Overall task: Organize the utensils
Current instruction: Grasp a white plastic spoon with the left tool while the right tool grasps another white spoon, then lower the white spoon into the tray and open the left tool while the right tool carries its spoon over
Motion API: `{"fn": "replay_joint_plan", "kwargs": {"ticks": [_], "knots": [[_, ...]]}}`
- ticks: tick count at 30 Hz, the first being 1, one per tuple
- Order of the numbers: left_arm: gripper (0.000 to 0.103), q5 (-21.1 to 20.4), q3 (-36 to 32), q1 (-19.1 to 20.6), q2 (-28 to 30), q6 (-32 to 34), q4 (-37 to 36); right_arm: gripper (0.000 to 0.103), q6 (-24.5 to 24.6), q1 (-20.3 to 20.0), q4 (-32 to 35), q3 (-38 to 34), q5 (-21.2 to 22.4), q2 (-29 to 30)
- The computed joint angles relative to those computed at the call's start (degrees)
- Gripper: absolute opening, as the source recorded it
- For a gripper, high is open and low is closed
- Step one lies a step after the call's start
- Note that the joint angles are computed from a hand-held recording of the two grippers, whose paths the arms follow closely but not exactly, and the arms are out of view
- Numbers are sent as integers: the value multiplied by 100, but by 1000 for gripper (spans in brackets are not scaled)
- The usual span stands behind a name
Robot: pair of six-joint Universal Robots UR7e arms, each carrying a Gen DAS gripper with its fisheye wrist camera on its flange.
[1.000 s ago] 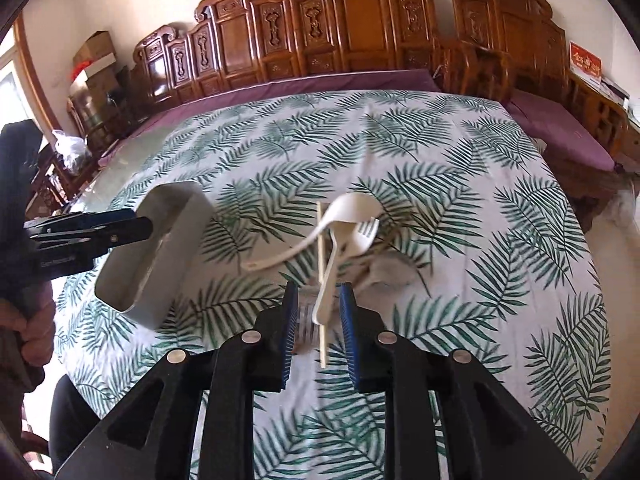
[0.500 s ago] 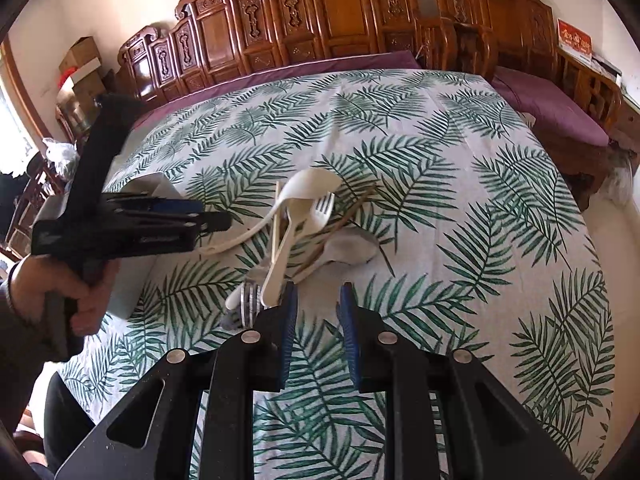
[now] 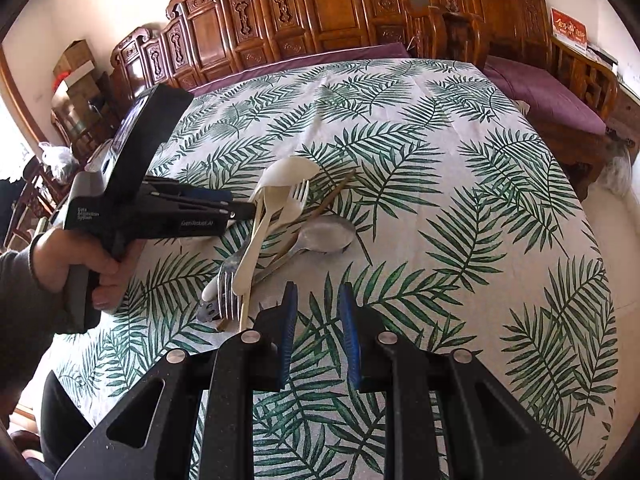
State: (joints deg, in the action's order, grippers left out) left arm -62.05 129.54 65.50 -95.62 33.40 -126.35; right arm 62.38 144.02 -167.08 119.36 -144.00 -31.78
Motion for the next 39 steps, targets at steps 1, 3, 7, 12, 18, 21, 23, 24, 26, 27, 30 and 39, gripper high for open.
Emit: {"fn": "replay_joint_plan", "kwargs": {"ticks": [1, 3, 7, 12, 18, 21, 23, 24, 26, 27, 30, 39], "knots": [[32, 15, 27, -15, 2, 23, -58, 24, 14, 2, 9, -3, 1, 4], [18, 59, 71, -35, -14, 54, -144, 24, 20, -1, 2, -4, 2, 6], [5, -112, -18, 12, -86, -60, 94, 24, 9, -3, 29, -42, 16, 30], [3, -225, -45, -5, -440, -155, 353, 24, -148, -16, -37, -174, 6, 113], [3, -330, -76, -32, -837, -193, 627, 24, -411, -116, -209, -318, 33, 219], [3, -366, -116, -42, -977, -231, 729, 24, -558, -188, -254, -390, 38, 266], [3, -371, -151, -31, -1039, -268, 790, 24, -767, -272, -344, -472, 55, 326], [3, -387, -178, -19, -1074, -282, 842, 24, -851, -305, -354, -510, 52, 355], [3, -438, -235, -1, -1151, -292, 952, 24, -1043, -399, -291, -645, 67, 424], [3, -451, -252, -5, -1197, -295, 1000, 24, -1108, -429, -313, -673, 74, 442], [3, -511, -287, -14, -1320, -307, 1118, 24, -1349, -543, -407, -795, 104, 524], [3, -508, -354, 0, -1502, -294, 1247, 24, -1856, -985, -587, -1002, 402, 669]]}}
